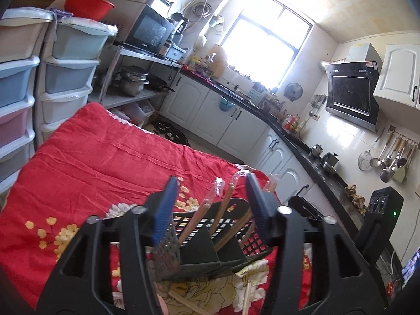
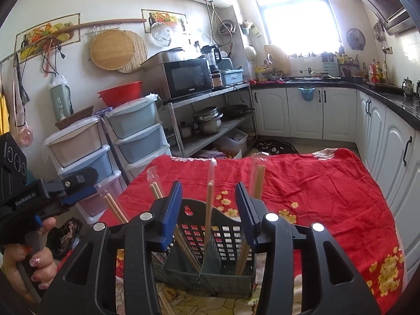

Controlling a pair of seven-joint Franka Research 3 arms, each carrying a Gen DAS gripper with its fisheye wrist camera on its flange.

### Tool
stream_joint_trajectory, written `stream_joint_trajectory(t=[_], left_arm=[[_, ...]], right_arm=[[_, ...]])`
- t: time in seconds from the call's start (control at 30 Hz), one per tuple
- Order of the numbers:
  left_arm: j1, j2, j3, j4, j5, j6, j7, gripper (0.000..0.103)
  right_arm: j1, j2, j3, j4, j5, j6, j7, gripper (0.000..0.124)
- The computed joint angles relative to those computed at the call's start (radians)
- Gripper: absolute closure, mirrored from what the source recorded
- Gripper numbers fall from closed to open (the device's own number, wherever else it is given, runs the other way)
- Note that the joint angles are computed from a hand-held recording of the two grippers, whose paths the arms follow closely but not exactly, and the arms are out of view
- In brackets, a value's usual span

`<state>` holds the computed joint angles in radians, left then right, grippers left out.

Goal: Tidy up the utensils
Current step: 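Lower the chopsticks into the caddy and open both grippers, then move both open grippers down toward the chopstick pile beside the caddy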

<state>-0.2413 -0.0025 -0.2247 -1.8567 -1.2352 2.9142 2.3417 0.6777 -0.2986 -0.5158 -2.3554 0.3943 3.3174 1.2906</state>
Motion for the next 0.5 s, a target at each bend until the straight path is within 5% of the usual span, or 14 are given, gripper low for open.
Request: stream_joint_trajectory(t=[0.2,0.5], left_arm=[[-0.009,-0.031,0.007,-0.028,-0.055,0.029,0.060,0.016],[-0.043,-0.062,0.020,-0.072,-0.040,0.095,0.075,0.011]], right_arm=[[-0.101,-0.022,0.092,-0.027,0.013,-0.024,-0.014,0.078],[-0.142,-0.060,0.140,-0.062,0.053,-0.032,-0.055,0.074]])
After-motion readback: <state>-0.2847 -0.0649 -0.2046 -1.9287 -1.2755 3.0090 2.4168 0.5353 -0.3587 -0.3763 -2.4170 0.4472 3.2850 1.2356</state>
